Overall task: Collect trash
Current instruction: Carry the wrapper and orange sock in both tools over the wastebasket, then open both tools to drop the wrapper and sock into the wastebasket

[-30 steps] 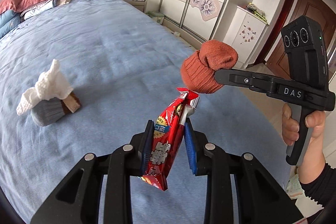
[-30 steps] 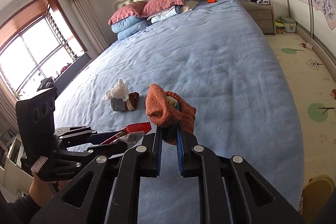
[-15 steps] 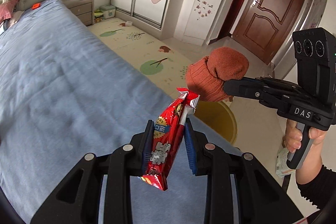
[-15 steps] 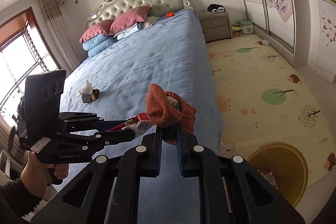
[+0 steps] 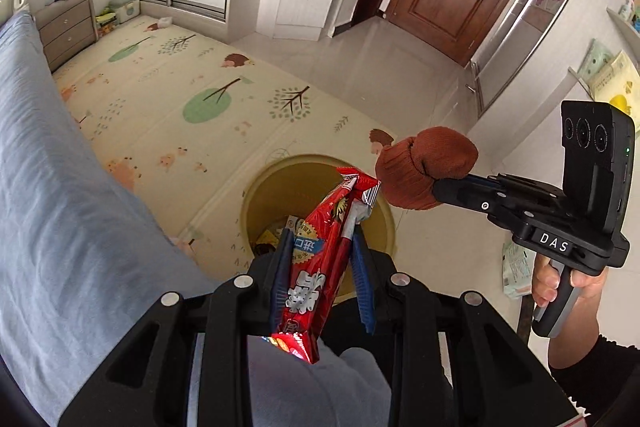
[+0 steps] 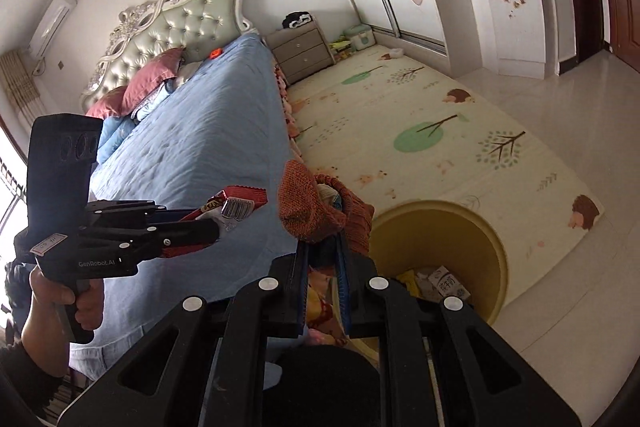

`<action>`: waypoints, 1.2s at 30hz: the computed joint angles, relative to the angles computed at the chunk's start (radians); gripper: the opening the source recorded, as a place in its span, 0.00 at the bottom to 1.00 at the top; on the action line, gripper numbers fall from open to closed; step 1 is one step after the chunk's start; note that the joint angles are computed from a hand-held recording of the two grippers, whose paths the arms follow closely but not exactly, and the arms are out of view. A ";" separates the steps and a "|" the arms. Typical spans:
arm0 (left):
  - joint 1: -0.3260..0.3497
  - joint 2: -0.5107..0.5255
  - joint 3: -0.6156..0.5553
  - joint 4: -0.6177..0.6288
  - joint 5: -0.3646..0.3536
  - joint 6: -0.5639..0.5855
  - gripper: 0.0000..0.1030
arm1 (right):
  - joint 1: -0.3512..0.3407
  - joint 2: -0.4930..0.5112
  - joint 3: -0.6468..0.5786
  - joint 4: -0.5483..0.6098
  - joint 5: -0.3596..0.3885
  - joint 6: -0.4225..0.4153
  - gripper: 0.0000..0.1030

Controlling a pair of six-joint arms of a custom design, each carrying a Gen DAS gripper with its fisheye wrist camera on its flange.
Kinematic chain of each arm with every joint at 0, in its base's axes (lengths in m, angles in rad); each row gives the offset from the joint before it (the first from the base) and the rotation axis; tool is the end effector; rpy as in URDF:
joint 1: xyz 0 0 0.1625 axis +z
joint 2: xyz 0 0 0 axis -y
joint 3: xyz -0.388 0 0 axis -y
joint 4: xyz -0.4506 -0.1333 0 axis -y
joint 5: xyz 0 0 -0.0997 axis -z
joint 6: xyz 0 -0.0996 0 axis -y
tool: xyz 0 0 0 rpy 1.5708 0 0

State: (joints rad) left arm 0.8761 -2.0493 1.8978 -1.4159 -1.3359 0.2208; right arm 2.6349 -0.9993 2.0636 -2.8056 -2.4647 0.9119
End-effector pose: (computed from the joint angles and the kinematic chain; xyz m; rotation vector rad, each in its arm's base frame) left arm -0.1142 -0.3815 0.4777 1.2872 2.6115 -0.0758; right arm 0.4968 -0.2121 0.0503 0.0897 -2.5494 1.1399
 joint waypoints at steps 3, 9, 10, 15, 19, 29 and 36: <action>-0.012 0.024 0.027 -0.007 -0.014 -0.017 0.29 | -0.008 -0.042 0.051 0.032 0.007 0.059 0.12; -0.018 0.087 0.056 -0.024 -0.011 -0.051 0.29 | -0.029 -0.082 0.108 0.045 0.004 0.107 0.12; -0.018 0.096 0.060 -0.027 -0.011 -0.051 0.29 | -0.034 -0.089 0.118 0.047 0.008 0.125 0.12; -0.011 0.145 0.072 -0.050 -0.033 -0.069 0.29 | -0.063 -0.106 0.164 0.009 0.027 0.129 0.13; -0.013 0.163 0.084 -0.071 -0.012 -0.074 0.31 | -0.101 -0.125 0.186 0.031 0.054 0.159 0.24; 0.003 0.177 0.073 -0.047 -0.017 -0.105 0.76 | -0.123 -0.122 0.202 0.041 0.080 0.214 0.53; -0.003 0.165 0.069 -0.062 -0.023 -0.103 0.76 | -0.115 -0.128 0.185 0.080 0.076 0.222 0.53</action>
